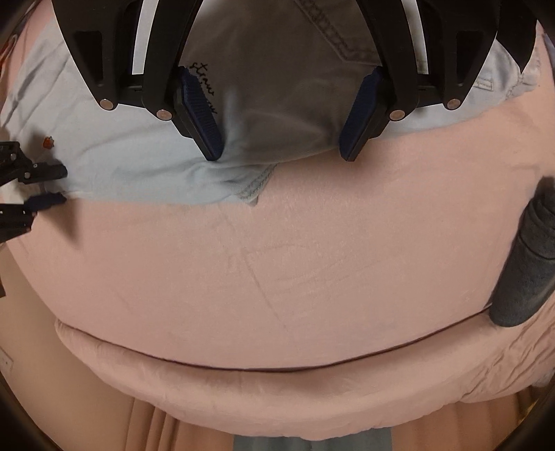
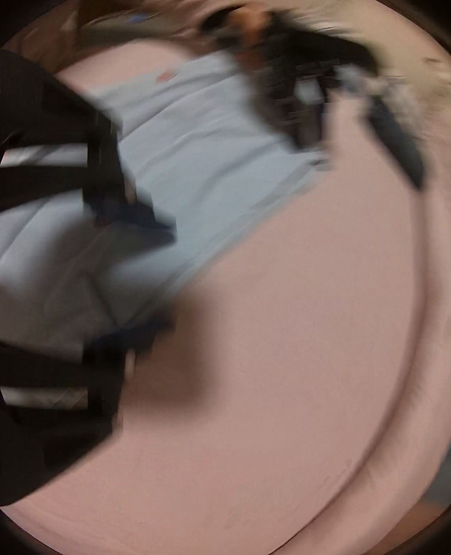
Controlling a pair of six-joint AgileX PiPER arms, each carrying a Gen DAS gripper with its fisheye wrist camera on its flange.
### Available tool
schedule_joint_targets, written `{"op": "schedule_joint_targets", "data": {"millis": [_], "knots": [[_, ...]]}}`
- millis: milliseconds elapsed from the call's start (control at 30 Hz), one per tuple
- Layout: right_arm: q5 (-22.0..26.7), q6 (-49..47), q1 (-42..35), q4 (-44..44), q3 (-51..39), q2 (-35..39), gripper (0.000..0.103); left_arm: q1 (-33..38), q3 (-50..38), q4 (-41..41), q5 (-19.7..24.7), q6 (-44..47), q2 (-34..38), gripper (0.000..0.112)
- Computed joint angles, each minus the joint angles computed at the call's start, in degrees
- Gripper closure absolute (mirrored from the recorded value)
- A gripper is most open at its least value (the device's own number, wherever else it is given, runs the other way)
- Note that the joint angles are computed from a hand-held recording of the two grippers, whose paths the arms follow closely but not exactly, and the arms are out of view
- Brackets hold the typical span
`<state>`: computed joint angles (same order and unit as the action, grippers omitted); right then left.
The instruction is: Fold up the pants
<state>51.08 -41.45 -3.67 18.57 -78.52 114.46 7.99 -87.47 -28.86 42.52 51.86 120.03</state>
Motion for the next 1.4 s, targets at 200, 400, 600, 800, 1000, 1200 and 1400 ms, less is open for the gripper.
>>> {"op": "schedule_joint_targets", "data": {"millis": [200,400,600,800,1000,1200,1400], "knots": [[-4.84,-4.62,-1.16,0.50,2.26,-2.32,0.100,-0.63,-1.65,1.82,-0.20,-3.08,1.32,0.038],[-9.12,4.19,-0.82,-2.74,0.87,-0.19,0.102,-0.94,-0.24,3.51,-1.80,-6.60,-0.39,0.033],[-9.73,-1.95,-12.23,11.21,12.02,-15.93,0.033,8.47,13.66,-13.89,2.97,12.64,-14.49,0.033],[-16.36,-2.73,-18.70,5.33,28.10,-25.00,0.027,19.90,23.36,-9.40,-1.25,20.80,-16.10,0.031],[-24.92,-11.91,-31.84,10.14,35.07,-22.88,0.028,22.06,24.43,-7.72,-2.36,20.07,-17.55,0.032],[-14.20,-14.27,-42.55,14.66,33.84,-29.99,0.025,25.37,24.57,-13.43,13.04,18.27,-24.81,0.021],[10.55,-25.76,-66.89,35.81,38.18,-25.74,0.019,19.69,28.64,-16.03,23.92,13.01,-28.94,0.014]]}}
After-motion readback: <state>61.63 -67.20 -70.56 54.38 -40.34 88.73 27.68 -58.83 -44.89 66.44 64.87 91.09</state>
